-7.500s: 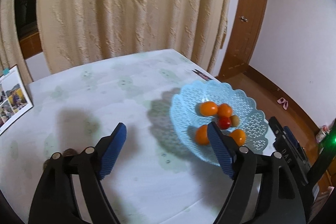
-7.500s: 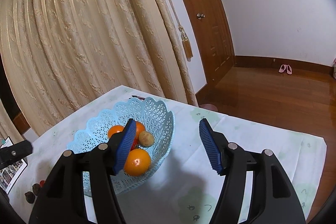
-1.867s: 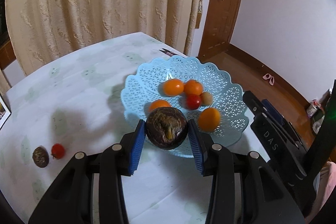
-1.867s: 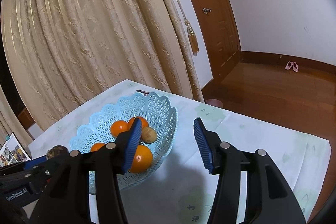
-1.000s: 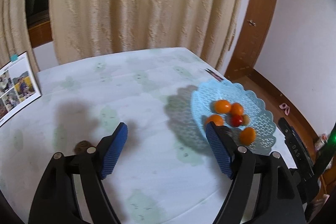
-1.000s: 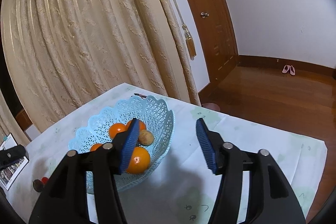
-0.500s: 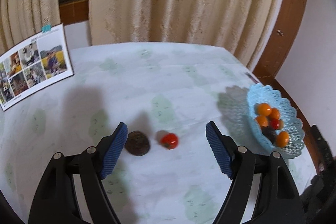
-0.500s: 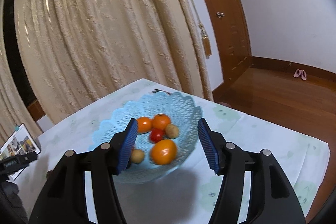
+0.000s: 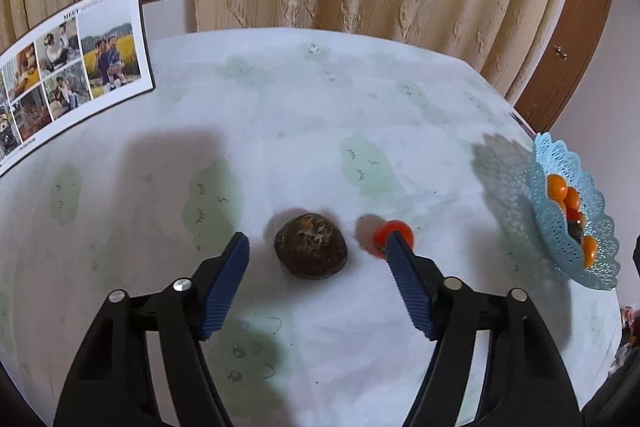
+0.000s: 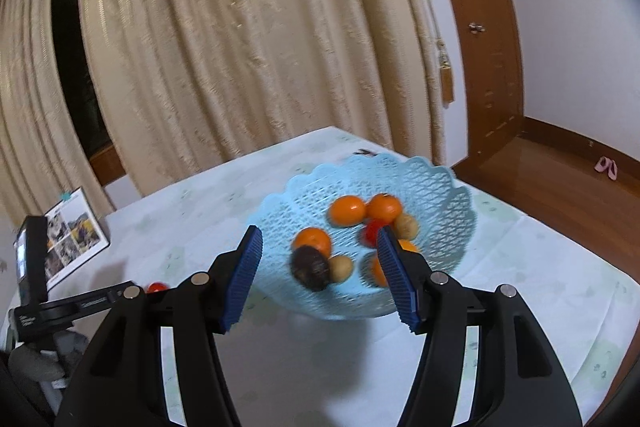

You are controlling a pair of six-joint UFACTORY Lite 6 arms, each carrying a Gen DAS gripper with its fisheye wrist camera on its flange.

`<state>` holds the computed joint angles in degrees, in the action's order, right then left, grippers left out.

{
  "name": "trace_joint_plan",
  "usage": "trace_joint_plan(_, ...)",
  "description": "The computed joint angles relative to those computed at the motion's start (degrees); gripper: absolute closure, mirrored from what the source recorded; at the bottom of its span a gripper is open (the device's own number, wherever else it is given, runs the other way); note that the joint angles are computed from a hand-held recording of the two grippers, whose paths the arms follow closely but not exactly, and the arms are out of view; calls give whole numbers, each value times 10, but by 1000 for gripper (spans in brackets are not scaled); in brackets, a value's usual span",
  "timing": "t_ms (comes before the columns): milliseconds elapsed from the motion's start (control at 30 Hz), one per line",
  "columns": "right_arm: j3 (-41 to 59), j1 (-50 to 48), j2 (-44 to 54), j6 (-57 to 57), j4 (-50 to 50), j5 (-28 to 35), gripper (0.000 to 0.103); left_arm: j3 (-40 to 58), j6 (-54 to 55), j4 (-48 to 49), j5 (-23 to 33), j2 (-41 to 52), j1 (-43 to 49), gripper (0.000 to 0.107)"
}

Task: Organize fruits
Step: 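Move both grippers back from the basket toward the last fruit, then grasp the second dark brown fruit with the left gripper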

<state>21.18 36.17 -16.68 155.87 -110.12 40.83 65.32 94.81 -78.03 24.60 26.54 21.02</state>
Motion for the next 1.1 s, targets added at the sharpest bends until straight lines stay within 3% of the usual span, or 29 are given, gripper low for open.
trace_joint_plan(267, 48, 18, 64, 15, -34, -32, 42, 31, 6, 0, -9, 49, -2, 47)
trace_joint_plan(433, 84, 21, 106, 26, -58, -63, 42, 31, 36, -23, -7, 53, -1, 64)
trace_joint_plan(867, 238, 33, 243, -59, -61, -140, 42, -7, 117, -104, -2, -18, 27, 64)
trace_joint_plan(1100, 359, 26, 347, -107, -62, -212, 42, -31, 161, -158, -6, -75, 42, 64)
